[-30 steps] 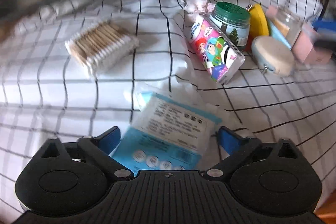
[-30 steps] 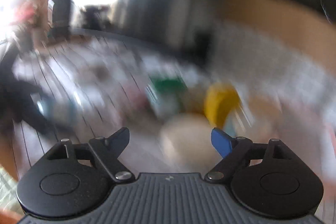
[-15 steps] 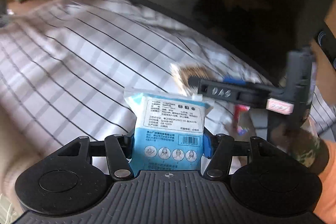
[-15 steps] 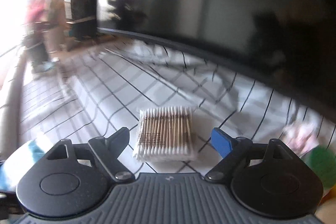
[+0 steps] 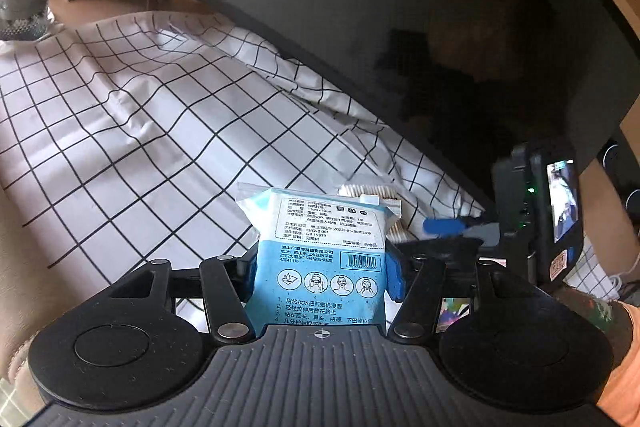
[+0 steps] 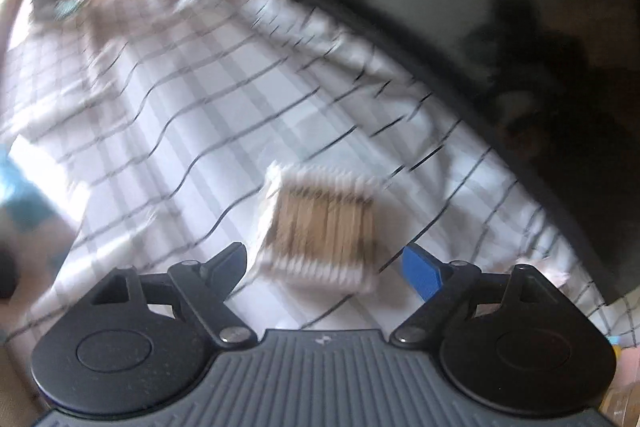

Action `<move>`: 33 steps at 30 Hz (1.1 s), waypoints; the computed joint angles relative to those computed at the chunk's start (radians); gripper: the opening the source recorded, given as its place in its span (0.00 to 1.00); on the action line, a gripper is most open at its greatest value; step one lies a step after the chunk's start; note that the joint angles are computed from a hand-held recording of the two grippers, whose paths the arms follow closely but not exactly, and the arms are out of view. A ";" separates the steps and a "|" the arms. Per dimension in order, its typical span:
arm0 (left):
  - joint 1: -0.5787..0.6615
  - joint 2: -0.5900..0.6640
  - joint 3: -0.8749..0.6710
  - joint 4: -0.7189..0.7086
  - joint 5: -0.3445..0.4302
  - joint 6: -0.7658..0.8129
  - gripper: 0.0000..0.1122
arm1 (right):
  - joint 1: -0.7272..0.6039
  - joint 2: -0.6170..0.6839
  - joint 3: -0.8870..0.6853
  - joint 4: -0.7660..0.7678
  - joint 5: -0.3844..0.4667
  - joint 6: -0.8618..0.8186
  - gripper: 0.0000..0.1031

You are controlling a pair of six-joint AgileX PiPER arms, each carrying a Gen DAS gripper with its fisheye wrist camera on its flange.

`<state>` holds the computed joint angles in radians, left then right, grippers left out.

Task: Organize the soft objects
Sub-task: 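Grasp the cotton-swab pack with the right tool while the left tool holds the wipes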

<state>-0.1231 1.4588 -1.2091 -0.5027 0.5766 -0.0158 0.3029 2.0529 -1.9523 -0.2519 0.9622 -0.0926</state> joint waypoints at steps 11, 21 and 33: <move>0.012 -0.054 0.064 0.040 -0.006 -0.058 0.55 | -0.038 -0.165 0.289 0.018 -0.344 0.007 0.83; 0.034 -0.101 0.149 0.015 -0.028 -0.054 0.55 | -0.092 -0.146 0.287 0.250 -0.364 -0.176 0.83; -0.001 -0.033 0.094 0.045 -0.003 -0.075 0.55 | -0.090 0.077 -0.020 0.201 -0.140 -0.057 0.70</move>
<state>-0.1246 1.4261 -1.1150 -0.4574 0.5736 -0.0908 0.2132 2.1301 -1.9725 -0.0505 0.8225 -0.1495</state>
